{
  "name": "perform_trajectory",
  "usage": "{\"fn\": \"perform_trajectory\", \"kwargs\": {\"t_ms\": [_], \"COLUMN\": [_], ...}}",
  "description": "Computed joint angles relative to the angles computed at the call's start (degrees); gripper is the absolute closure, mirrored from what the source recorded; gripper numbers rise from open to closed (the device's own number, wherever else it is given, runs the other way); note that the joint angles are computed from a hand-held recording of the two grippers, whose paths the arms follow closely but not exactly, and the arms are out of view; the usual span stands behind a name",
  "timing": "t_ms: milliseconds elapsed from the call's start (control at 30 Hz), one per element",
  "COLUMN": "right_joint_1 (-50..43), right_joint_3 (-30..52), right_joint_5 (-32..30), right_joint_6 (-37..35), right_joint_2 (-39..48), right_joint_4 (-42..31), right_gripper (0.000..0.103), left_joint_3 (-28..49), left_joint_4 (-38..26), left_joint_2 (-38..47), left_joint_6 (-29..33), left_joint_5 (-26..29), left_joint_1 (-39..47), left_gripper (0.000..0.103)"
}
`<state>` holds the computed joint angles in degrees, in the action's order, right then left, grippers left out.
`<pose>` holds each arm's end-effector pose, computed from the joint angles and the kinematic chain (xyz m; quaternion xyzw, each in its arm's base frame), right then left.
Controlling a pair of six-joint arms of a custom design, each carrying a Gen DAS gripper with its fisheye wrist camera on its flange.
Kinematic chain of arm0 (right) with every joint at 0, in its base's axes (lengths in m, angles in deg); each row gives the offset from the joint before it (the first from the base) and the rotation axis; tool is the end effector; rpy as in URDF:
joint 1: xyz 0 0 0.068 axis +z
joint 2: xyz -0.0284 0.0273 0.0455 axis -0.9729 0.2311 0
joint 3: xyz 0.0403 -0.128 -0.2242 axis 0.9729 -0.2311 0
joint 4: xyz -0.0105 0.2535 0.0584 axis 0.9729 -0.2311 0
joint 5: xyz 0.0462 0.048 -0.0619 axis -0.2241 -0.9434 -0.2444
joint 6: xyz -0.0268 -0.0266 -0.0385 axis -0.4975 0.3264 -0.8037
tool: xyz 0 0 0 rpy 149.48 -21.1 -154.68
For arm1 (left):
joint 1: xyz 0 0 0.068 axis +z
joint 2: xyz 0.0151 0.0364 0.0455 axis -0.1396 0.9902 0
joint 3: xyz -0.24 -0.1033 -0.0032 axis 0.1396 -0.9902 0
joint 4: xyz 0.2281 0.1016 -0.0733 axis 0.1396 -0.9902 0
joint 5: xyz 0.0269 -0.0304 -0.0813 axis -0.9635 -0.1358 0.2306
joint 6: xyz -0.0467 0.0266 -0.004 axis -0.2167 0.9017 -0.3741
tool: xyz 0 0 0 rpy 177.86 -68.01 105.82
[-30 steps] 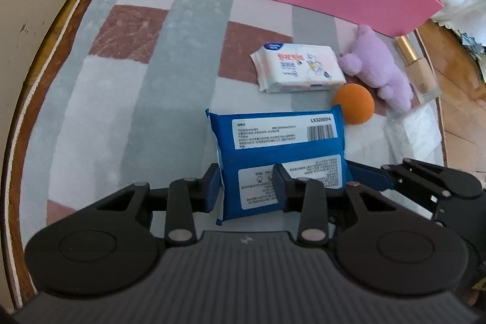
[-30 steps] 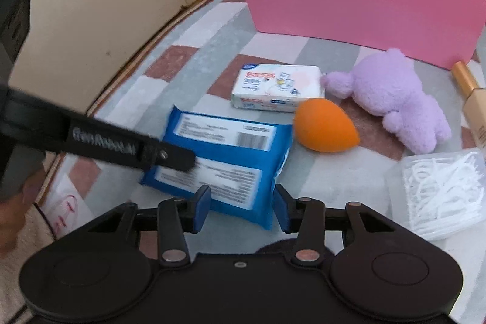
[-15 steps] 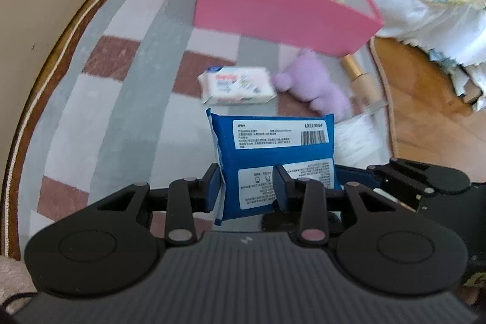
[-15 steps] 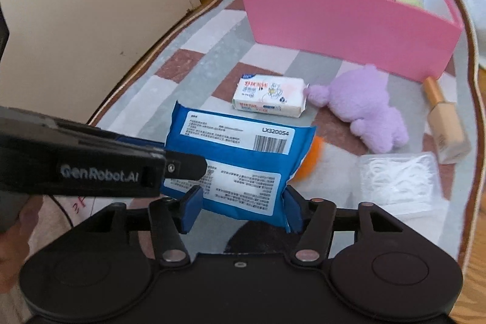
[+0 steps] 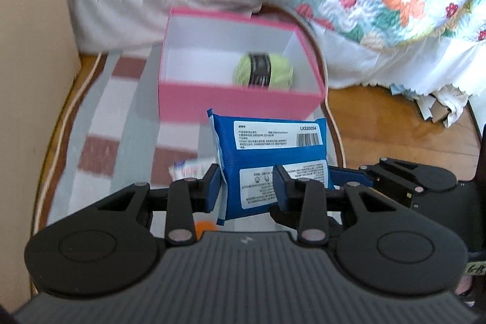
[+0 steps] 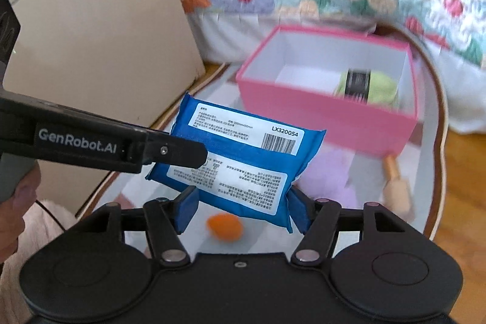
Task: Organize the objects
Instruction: 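Lift the blue pack with the left gripper and lower it into the box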
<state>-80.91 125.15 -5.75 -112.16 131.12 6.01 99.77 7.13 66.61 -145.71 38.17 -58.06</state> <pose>0.2018 0.0079 0.2821 -0.4063 0.8412 0.2459 0.2587 0.1455 -0.1465 0.3200 -0.2288 0.9147 -0.0755 0.3246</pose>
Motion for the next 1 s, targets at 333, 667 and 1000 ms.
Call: {"fn": "perform_trajectory", "kwargs": {"t_ms": [333,667,1000], "right_joint_1": [10.92,15.90,20.71], "right_joint_3": [16.07,28.54,37.74], "right_joint_5": [1.18,0.75,11.57], "right_joint_6": [12.00,22.03,25.99], "right_joint_2": [9.57,32.25,50.79], "right_joint_4": [7.83,21.32,27.41], "right_gripper": [0.034,0.047,0.060], "left_joint_3": [12.22,8.27,10.88], "left_joint_4": [2.23,22.28,31.15], "left_joint_2": [7.32,19.22,37.34], "left_joint_6": [20.28,33.64,38.28], "left_joint_5": [2.20,17.15,21.49], "left_joint_1": [19.05,40.25,46.39], "left_gripper": [0.068,0.066,0.066]}}
